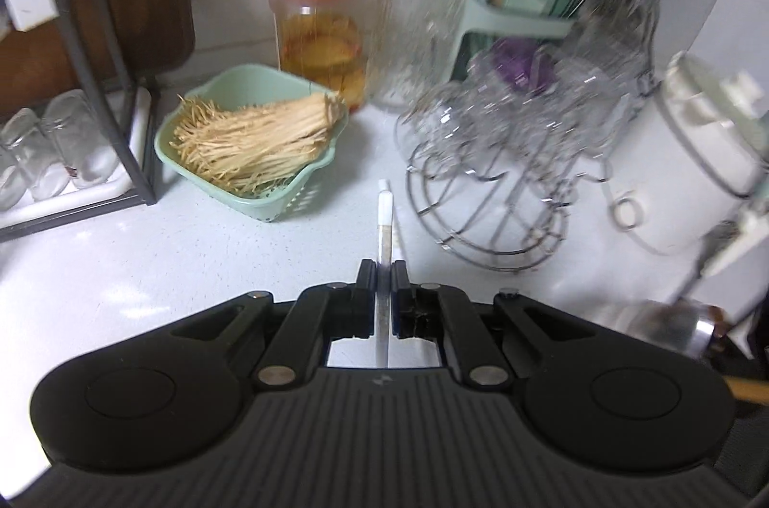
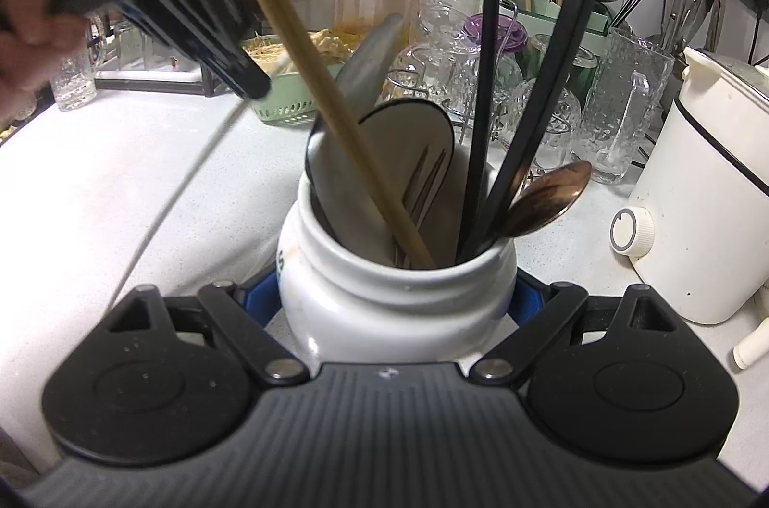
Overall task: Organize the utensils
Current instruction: 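Lift the white chopstick upright with the left tool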
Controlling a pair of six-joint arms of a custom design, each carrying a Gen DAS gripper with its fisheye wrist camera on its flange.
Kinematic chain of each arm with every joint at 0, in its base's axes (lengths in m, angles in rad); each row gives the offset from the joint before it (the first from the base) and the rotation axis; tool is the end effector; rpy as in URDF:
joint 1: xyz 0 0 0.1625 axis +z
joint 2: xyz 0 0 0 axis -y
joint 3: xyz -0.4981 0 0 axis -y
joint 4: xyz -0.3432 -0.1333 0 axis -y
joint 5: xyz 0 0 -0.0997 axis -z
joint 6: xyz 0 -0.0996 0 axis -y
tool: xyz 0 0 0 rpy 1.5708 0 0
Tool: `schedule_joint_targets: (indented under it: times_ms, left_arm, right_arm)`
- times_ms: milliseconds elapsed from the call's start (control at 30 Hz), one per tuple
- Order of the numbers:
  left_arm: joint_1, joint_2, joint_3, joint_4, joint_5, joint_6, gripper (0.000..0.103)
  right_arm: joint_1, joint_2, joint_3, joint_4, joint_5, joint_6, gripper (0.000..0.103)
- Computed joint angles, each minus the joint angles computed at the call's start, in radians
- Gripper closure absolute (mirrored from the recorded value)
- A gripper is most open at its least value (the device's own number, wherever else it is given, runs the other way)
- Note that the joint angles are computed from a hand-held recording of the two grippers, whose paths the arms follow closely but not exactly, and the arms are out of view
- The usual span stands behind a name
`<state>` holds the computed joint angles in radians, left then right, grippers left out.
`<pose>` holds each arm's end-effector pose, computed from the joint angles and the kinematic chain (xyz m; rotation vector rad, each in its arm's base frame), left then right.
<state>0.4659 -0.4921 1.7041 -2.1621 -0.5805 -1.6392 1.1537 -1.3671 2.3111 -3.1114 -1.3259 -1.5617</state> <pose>-0.4467 -0.4670 -0.0259 -0.2101 2.1896 -1.0102 -0.0338 -0.4650 0.3484 1.5374 -2.1991 0.7285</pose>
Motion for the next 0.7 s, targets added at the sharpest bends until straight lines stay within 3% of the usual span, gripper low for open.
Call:
schedule_joint_targets:
  times_ms: [433, 700]
  left_arm:
    - [-0.190, 0.020, -0.022, 0.102, 0.033, -0.148, 0.096]
    - [-0.257, 0.032, -0.024, 0.024, 0.052, -0.041, 0.097]
  right_arm:
    - [-0.006, 0.004, 0.018, -0.039, 0.011, 0.008, 0.010]
    - [-0.011, 0.005, 0.019, -0.039, 0.022, -0.002, 0.010]
